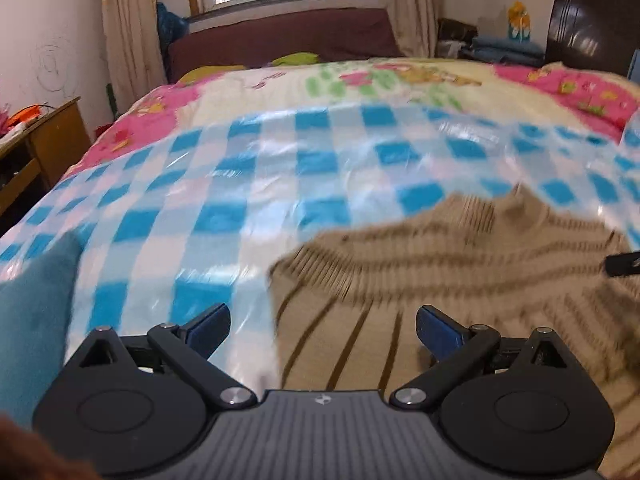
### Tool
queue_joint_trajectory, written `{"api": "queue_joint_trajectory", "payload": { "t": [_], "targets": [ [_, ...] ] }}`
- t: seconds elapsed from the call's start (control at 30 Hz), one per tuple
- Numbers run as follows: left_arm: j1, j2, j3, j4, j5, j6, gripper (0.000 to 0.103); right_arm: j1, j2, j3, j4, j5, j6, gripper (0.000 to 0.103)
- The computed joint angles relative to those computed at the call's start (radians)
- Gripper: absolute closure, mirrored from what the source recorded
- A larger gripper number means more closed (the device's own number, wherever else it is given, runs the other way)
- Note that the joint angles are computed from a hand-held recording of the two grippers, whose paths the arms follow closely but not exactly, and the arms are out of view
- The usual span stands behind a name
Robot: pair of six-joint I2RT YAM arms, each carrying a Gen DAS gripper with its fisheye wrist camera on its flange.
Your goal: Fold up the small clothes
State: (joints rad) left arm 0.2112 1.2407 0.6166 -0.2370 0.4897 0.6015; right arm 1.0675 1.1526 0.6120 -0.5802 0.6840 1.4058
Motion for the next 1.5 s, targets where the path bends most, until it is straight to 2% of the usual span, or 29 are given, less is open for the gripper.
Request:
{"api": "queue_joint_trajectory", "payload": {
  "t": [0.1,0.23,0.3,0.37,0.4,0.43,0.47,0.53,0.57,0.6,0.63,0.67,0.73,0.87,0.97,1.13,1.23,1.4,1.5],
  "targets": [
    [-0.129,0.09,0.027,0.109,-0.073,-0.088,0.0,-0.169,0.045,-0.015,0.177,-0.081,-0.225,0.086],
    [-0.248,0.227,0.087,0.189,-0.119,-0.17,0.0,-0.355,0.14,-0.012,0.357,-0.217,-0.422,0.086],
    [-0.296,0.298,0.113,0.233,-0.178,-0.195,0.0,-0.413,0.202,0.013,0.377,-0.243,-0.473,0.088],
    [-0.339,0.386,0.145,0.265,-0.3,-0.216,0.0,-0.458,0.252,0.028,0.366,-0.276,-0.467,0.093],
    [-0.339,0.41,0.154,0.268,-0.311,-0.231,0.0,-0.472,0.248,0.012,0.383,-0.296,-0.451,0.093],
    [-0.322,0.415,0.155,0.269,-0.284,-0.243,0.0,-0.467,0.234,0.0,0.382,-0.295,-0.435,0.092],
    [-0.31,0.404,0.147,0.271,-0.272,-0.249,0.0,-0.449,0.223,0.012,0.348,-0.272,-0.423,0.084],
    [-0.289,0.369,0.12,0.276,-0.245,-0.239,0.0,-0.401,0.186,0.027,0.324,-0.221,-0.439,0.083],
    [-0.279,0.357,0.11,0.276,-0.231,-0.228,0.0,-0.391,0.162,0.022,0.358,-0.226,-0.484,0.083],
    [-0.271,0.348,0.097,0.28,-0.225,-0.221,0.0,-0.393,0.159,0.028,0.385,-0.244,-0.514,0.08],
    [-0.264,0.341,0.085,0.285,-0.221,-0.219,0.0,-0.406,0.167,0.039,0.411,-0.28,-0.541,0.073],
    [-0.258,0.334,0.068,0.297,-0.216,-0.217,0.0,-0.429,0.192,0.053,0.46,-0.341,-0.577,0.072],
    [-0.255,0.327,0.048,0.314,-0.217,-0.215,0.0,-0.456,0.264,0.096,0.513,-0.409,-0.62,0.072],
    [-0.249,0.323,0.038,0.324,-0.209,-0.207,0.0,-0.486,0.437,0.23,0.507,-0.514,-0.676,0.071],
    [-0.236,0.325,0.039,0.321,-0.194,-0.205,0.0,-0.466,0.476,0.278,0.475,-0.507,-0.697,0.071],
    [-0.222,0.323,0.035,0.329,-0.167,-0.206,0.0,-0.435,0.433,0.249,0.456,-0.457,-0.72,0.071],
    [-0.221,0.332,0.052,0.332,-0.151,-0.215,0.0,-0.466,0.423,0.212,0.459,-0.455,-0.663,0.07],
    [-0.237,0.376,0.143,0.313,-0.132,-0.304,0.0,-0.579,0.295,-0.017,0.696,-0.595,-0.45,0.07],
    [-0.274,0.4,0.195,0.288,-0.148,-0.337,0.0,-0.576,0.228,-0.072,0.73,-0.553,-0.437,0.07]
  ]
}}
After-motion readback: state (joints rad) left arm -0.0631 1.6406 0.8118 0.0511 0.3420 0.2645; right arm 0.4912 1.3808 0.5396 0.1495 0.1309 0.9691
